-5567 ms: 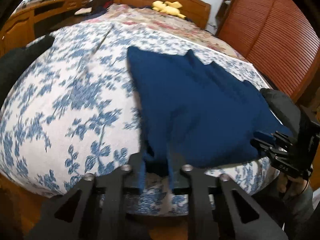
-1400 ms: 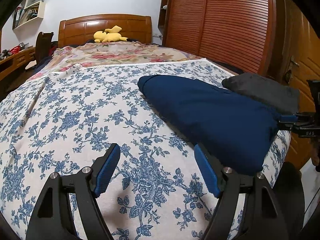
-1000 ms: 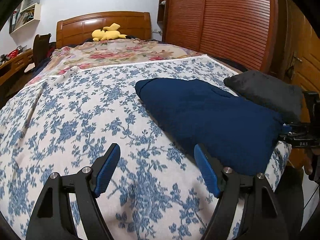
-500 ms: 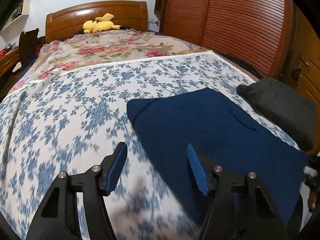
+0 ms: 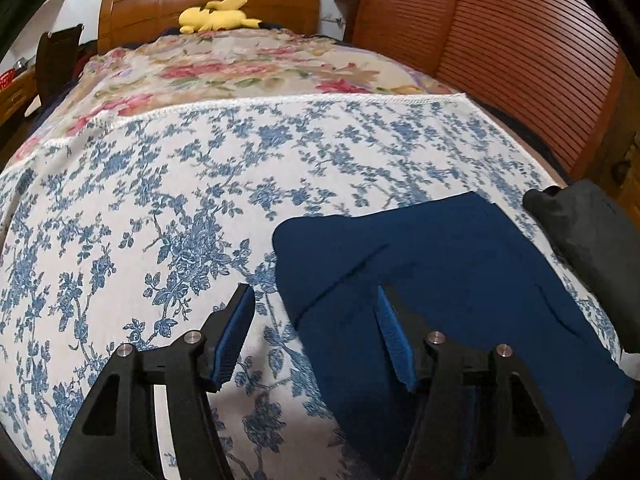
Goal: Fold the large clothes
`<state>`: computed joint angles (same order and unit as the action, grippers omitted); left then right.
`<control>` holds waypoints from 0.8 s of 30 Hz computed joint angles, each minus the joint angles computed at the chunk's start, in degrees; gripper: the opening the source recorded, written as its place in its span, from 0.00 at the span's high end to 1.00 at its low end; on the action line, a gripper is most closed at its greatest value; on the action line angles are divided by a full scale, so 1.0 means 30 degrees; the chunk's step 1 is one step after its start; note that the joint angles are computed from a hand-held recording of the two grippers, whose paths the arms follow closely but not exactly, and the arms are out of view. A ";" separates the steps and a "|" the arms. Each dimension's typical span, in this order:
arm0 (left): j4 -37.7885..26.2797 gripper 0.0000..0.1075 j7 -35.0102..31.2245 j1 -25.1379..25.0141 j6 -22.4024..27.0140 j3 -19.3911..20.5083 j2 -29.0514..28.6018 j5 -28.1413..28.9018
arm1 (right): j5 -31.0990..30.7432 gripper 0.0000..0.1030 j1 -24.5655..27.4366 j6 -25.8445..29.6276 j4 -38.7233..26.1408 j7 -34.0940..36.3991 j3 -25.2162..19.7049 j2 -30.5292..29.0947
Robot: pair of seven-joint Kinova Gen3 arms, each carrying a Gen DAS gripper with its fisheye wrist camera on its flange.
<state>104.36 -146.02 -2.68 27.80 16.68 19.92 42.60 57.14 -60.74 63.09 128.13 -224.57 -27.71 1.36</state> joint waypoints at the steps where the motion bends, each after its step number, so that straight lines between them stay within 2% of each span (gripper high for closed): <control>1: -0.0209 0.41 0.0289 0.0123 0.0263 -0.0157 0.0171 -0.0225 | 0.0092 0.44 0.0022 -0.0048 0.0037 -0.0040 0.0026 0.0030; 8: -0.1132 0.43 0.1048 0.0120 0.1385 -0.0236 0.1033 -0.0859 | 0.0786 0.44 -0.0069 -0.0240 0.0399 -0.1179 0.0082 0.0249; 10: -0.1473 0.55 0.0960 -0.0188 0.2222 -0.0068 0.1319 -0.0641 | 0.0841 0.44 -0.0166 -0.0189 0.0451 -0.1322 0.0062 0.0257; 11: -0.1562 0.57 0.1295 -0.0060 0.2384 -0.0226 0.1340 -0.0685 | 0.0896 0.44 -0.0177 -0.0229 0.0497 -0.1402 0.0077 0.0251; 13: -0.1498 0.76 0.1695 -0.0003 0.2351 -0.0375 0.1223 -0.0500 | 0.0927 0.45 -0.0259 -0.0188 0.0604 -0.1576 0.0022 0.0199; 14: -0.1456 0.79 0.1985 0.0124 0.2297 -0.0509 0.1084 -0.0581 | 0.1057 0.50 -0.0315 -0.0166 0.0679 -0.1702 -0.0019 0.0220; 15: -0.1336 0.83 0.2168 0.0227 0.2212 -0.0589 0.0837 -0.0677 | 0.1038 0.64 -0.0541 0.0084 0.0644 -0.1611 -0.0222 0.0141; 16: -0.1140 0.85 0.2214 0.0289 0.1985 -0.0608 0.0551 -0.0681 | 0.0987 0.69 -0.0845 0.0454 0.0644 -0.1504 -0.0267 0.0116; 20: -0.0111 0.88 0.0850 -0.0455 0.1714 -0.0243 -0.0872 0.0593 | 0.0651 0.75 -0.1002 0.1263 0.0387 -0.0537 -0.0754 -0.0538; 24: 0.1063 0.89 -0.1831 -0.1431 0.2940 -0.0524 -0.2840 0.2933 | 0.0164 0.77 -0.1572 0.3811 -0.0958 0.0780 -0.1377 -0.0246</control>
